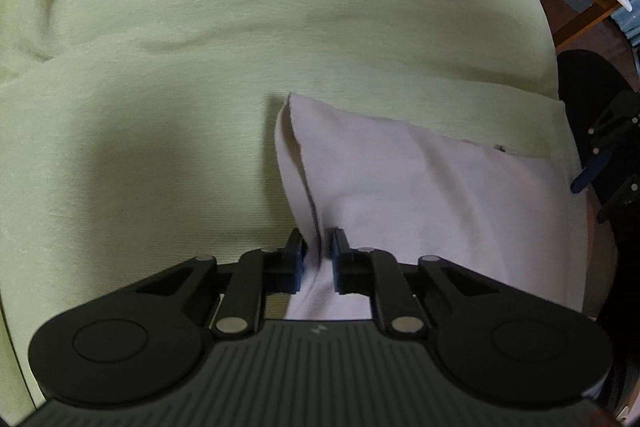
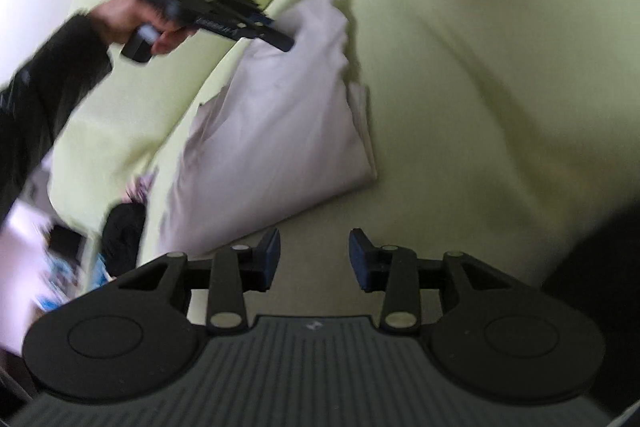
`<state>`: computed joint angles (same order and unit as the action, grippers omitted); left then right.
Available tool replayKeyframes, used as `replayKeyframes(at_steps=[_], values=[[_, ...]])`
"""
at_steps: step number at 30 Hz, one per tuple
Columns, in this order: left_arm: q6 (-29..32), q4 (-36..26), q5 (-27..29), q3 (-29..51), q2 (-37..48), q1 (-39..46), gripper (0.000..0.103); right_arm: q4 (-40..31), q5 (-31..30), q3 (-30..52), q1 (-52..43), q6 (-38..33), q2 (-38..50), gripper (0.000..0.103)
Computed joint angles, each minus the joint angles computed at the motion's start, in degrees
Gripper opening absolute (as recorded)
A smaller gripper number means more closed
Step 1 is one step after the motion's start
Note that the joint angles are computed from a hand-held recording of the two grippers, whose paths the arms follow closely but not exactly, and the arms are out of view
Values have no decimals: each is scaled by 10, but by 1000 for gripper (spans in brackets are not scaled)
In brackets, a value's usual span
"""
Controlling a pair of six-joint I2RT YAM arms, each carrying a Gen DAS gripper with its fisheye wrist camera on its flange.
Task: Fold clothes
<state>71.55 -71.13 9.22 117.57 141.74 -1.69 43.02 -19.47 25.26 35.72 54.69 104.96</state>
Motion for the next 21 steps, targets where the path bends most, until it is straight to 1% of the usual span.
replayKeyframes(at_steps=[3, 6, 7, 8, 9, 10, 11, 12, 13, 15, 17, 20, 21], values=[[-3, 17, 7, -20, -10, 1, 7, 75, 44, 2, 21, 70, 44, 37], [-3, 21, 21, -25, -12, 12, 6, 142, 99, 11, 42, 137, 88, 37], [-2, 18, 27, -24, -13, 16, 6, 161, 114, 16, 46, 153, 103, 37], [-2, 18, 33, -25, -13, 20, 6, 158, 123, 22, 47, 159, 108, 35], [-4, 23, 39, -28, -12, 22, 6, 152, 130, 29, 48, 163, 111, 32], [-10, 26, 45, -35, -19, 22, 5, 146, 138, 35, 49, 167, 114, 23], [-13, 37, 50, -50, -29, 22, 5, 139, 145, 42, 50, 171, 117, 9], [-15, 53, 55, -68, -38, 24, 4, 125, 135, 47, 43, 169, 114, 6], [-18, 68, 62, -88, -49, 27, 3, 109, 123, 53, 36, 166, 111, 4], [-28, 98, 82, -127, -77, 40, 3, 68, 98, 63, 20, 131, 89, 4], [-39, 114, 114, -151, -105, 61, 2, 27, 82, 79, 6, 80, 58, 4], [-56, 124, 169, -182, -159, 104, 2, -105, 64, 147, -18, -58, -9, 4], [-62, 126, 190, -191, -183, 124, 2, -160, 63, 180, -25, -116, -30, 4]])
